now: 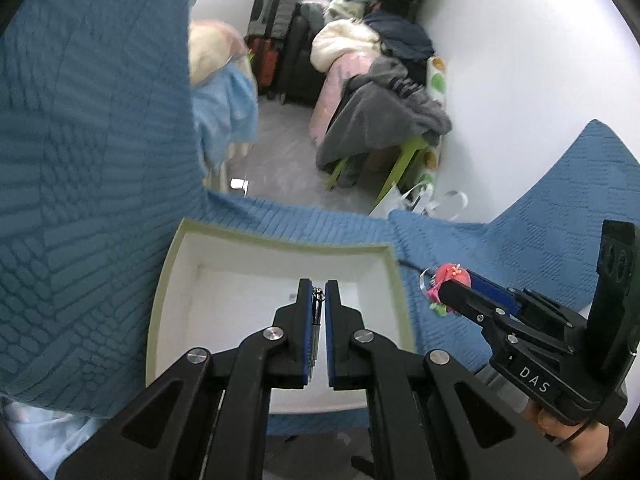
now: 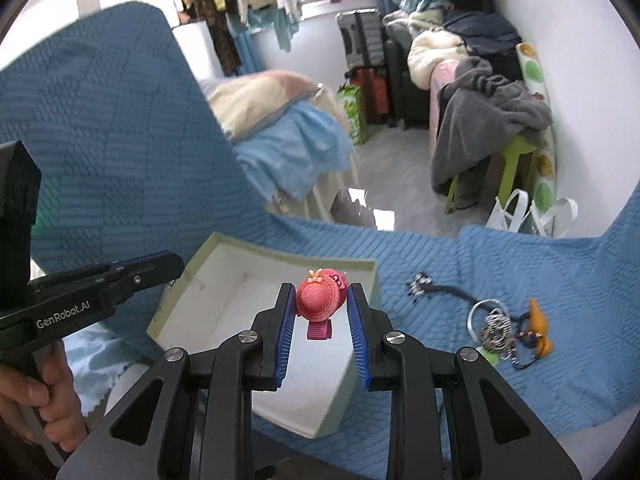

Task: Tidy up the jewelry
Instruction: 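Carry the silver pin and pink charm over the green box with both tools, then open both tools to drop the pin and charm into the box, then lift both tools out of the box and move back toward the jewelry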

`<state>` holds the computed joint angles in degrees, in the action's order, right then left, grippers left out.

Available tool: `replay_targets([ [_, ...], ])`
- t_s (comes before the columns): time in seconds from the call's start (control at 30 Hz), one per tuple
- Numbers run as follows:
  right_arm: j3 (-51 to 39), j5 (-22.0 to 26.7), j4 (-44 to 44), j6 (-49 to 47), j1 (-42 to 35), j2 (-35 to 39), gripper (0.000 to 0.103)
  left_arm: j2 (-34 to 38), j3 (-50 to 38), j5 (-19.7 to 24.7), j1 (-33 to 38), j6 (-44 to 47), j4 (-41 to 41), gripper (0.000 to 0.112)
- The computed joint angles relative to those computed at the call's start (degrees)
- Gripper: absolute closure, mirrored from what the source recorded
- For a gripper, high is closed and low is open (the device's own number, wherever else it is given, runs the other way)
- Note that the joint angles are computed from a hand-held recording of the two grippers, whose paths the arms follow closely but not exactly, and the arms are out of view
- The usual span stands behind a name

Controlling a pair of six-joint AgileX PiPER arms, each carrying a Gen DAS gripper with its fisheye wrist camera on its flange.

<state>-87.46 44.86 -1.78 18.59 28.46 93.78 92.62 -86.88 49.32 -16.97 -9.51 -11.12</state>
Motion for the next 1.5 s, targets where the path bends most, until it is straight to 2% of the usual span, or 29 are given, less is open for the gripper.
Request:
replay_targets([
  [0.3, 1.0, 1.0, -1.0, 2.2, 2.7, 5.2, 0.079, 1.9, 3.5, 1.4, 3.0, 5.2, -0.8, 0.107],
  [0.57, 1.5, 2.0, -2.1, 3.0, 3.6, 7.4, 0.078, 3.1, 7.0, 0.7, 4.5, 6.8, -2.4, 0.106],
  [0.7, 1.3, 1.9, -0.6, 1.8, 3.3, 7.6, 0.078, 3.0, 7.2, 1.7, 5.1, 7.3, -3.3, 0.106],
  [0.77, 1.2, 1.7, -0.3, 1.3, 3.3, 7.4, 0.075, 3.9, 5.9, 3.6, 5.2, 6.0, -2.8, 0.104],
  [0.8, 1.2, 1.5, -0.3, 1.2, 3.3, 7.2, 0.066, 3.8, 5.8, 4.1, 5.3, 5.6, -2.7, 0.099],
  [0.83, 1.4, 1.1, -0.4, 1.2, 3.3, 6.9, 0.063, 3.5, 6.0, 4.1, 5.4, 5.5, -2.9, 0.094],
  [0.9, 1.4, 1.1, -0.5, 0.9, 3.4, 6.3, 0.062, 2.1, 6.4, 3.6, 5.1, 4.5, -2.0, 0.064],
  [0.93, 1.4, 1.0, -0.6, 0.9, 3.4, 6.0, 0.062, 1.4, 6.5, 3.2, 4.8, 3.9, -1.3, 0.059],
  [1.27, -0.6, 1.9, -2.5, 0.8, 2.0, -0.2, 0.062, -5.9, 4.2, 3.5, 0.3, -3.6, 6.6, 0.054],
  [1.33, -1.5, 2.6, -2.4, 0.3, 1.7, -1.7, 0.062, -7.7, 3.3, 3.5, -1.0, -5.7, 8.5, 0.051],
  [1.4, -2.8, 3.6, -3.2, 0.0, 1.7, -3.3, 0.062, -9.4, 2.1, 3.8, -1.9, -7.7, 10.4, 0.039],
  [1.5, -3.7, 4.1, -4.0, -0.4, 1.5, -5.7, 0.062, -10.5, -0.2, 4.3, -3.7, -10.7, 13.5, 0.035],
])
